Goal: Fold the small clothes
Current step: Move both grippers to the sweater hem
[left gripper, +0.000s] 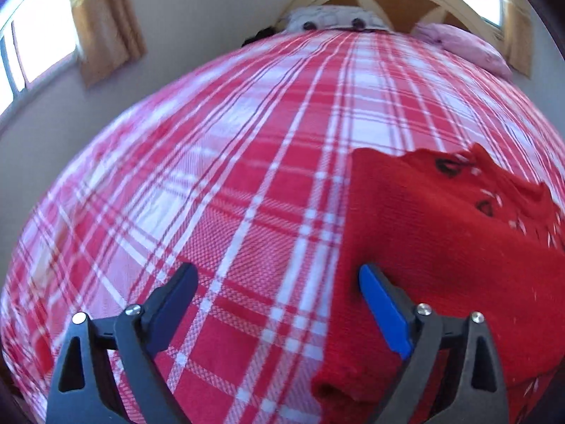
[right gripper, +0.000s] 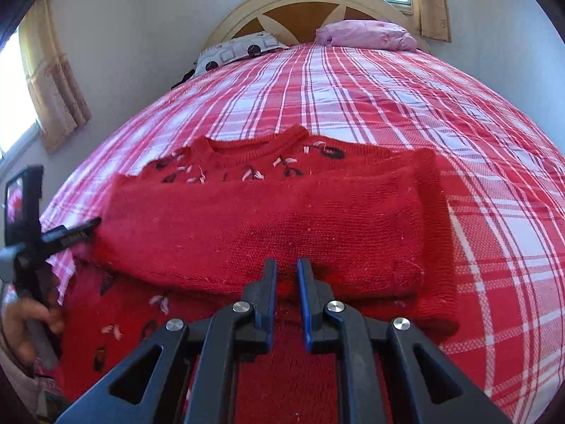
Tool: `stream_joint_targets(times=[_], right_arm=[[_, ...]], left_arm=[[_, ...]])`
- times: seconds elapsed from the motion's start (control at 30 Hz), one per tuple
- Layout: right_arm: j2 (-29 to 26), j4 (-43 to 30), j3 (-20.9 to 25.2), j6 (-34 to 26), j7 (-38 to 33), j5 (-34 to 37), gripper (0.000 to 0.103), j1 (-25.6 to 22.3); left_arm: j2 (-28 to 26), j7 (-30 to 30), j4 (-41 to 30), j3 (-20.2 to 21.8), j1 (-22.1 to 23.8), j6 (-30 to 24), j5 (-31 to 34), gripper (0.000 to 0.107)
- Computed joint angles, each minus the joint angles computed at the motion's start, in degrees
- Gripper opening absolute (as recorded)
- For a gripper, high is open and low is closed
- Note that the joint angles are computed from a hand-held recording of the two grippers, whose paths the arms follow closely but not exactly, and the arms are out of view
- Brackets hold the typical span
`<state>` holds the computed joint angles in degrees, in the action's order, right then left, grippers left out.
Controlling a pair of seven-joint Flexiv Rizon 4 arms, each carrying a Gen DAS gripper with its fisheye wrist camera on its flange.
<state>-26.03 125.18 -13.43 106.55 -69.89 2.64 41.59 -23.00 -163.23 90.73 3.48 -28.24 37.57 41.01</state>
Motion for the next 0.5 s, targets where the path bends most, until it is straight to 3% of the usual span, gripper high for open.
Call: stream_joint_targets(times=[0.07,0.13,0.2,0.27,0.4,0.5], right_arm=[[-0.66,-0.50,1.73,0.75,0.36,-0.14,0.012,-1.75],[-1.24,-1.49,5.85,0.93,1.11,-1.16,0.012,-6.05],[-1.34,-2.55,11.35,0.25,2.36,-3.17,0.012,-11.92],[0.14,-2.21,13.82,-1.27,3.59,-4.50,0.012,-14.59],[6.76,5.13,12.36,6.34,2.20,-1.79,0.012,-12.07],[12.27,10.54,12.12,8.61,-2.04,1.99,0.015,-10.35]], left_arm=[[-0.03,0.00,0.25,0.00,0.32,0.26,-0.40,0.101],[-0.82,1.12,-1.57,-0.27,-0.80,-2.09,0.60,0.101],[-0.68,2.75,-1.93,-0.50,-1.01,-2.19,0.94,0.100],[1.20,3.94,-0.27,-0.53,-1.40,-0.80,1.99,0.100],[8.05,0.86,7.19,-0.81,-2.52,4.97,7.99,0.100],[14.46,-1.53,14.99,-2.10,-1.66,11.42,11.40,0.100]])
